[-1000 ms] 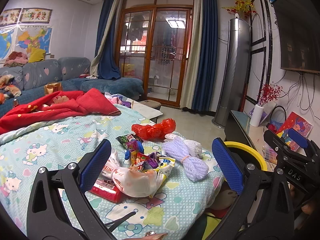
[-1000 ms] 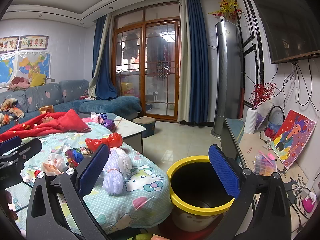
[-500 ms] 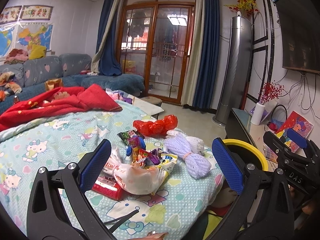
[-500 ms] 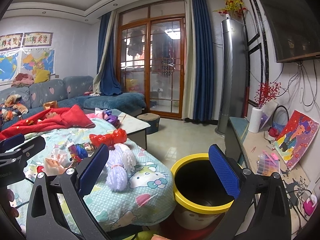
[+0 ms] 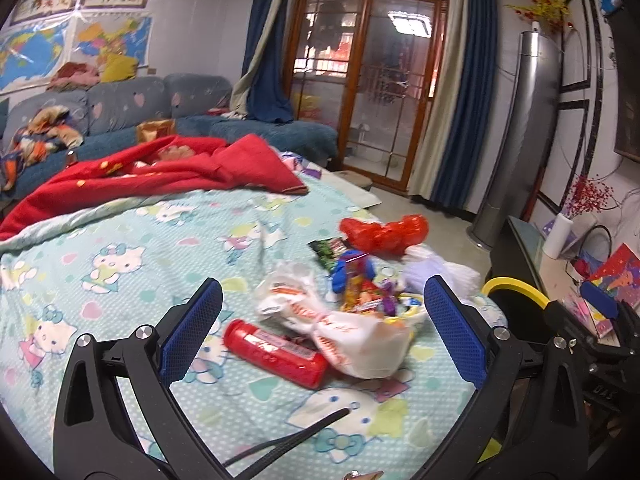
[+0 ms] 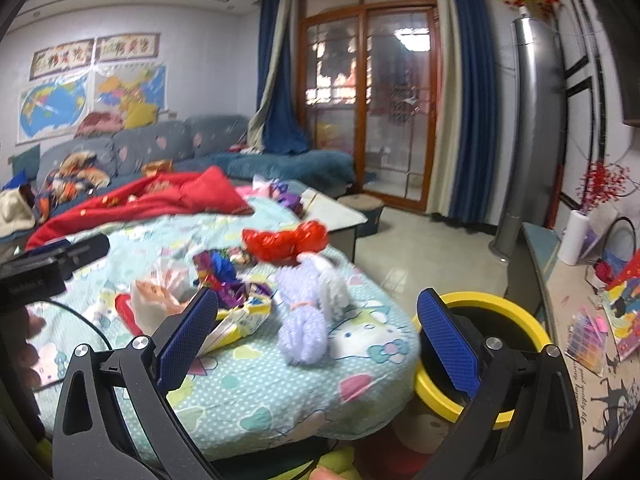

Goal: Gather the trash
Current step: 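Grasp the white yarn bundle with the right tool while the left tool grasps the white plastic bag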

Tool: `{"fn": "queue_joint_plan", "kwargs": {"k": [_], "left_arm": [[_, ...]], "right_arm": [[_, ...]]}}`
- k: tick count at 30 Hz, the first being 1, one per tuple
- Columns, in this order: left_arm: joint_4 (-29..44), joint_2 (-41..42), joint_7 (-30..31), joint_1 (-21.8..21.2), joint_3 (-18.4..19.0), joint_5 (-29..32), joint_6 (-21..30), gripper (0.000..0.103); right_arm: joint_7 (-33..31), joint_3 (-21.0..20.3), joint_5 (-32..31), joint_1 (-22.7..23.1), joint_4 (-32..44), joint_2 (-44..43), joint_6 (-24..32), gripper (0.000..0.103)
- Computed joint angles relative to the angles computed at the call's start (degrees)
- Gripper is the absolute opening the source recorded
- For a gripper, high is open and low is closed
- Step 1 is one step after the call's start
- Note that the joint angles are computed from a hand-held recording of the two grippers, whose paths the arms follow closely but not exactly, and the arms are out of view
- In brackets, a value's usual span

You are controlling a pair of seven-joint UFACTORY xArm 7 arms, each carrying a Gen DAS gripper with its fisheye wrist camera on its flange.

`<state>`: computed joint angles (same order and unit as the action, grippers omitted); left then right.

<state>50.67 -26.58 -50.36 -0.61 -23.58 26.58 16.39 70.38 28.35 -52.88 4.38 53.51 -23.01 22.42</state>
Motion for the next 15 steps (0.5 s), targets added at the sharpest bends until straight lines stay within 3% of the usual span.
{"fn": "queue_joint_plan", "kwargs": {"k": [2,6,15], "left_arm": [[-0.13,0.37,1.0,-0.96,1.16,-0.99,0.9,0.093],[-1.33,2.16,7.39,-7.7,6.81,-7.7,-1.25,0.093],[3.18,9.23,13.73,-11.36,7.36,-10.8,1.87,0.093]], "right_arm": [[-2.17,-1.03,1.75,1.07,0.7,2.29,-0.2,0.097],[-7.63,-5.04,7.75,4.64,1.97,6.6,0.39,0.097],[-15.85,-12.09,16.7,9.27,4.18,14.07,-0.78,0.092]]}}
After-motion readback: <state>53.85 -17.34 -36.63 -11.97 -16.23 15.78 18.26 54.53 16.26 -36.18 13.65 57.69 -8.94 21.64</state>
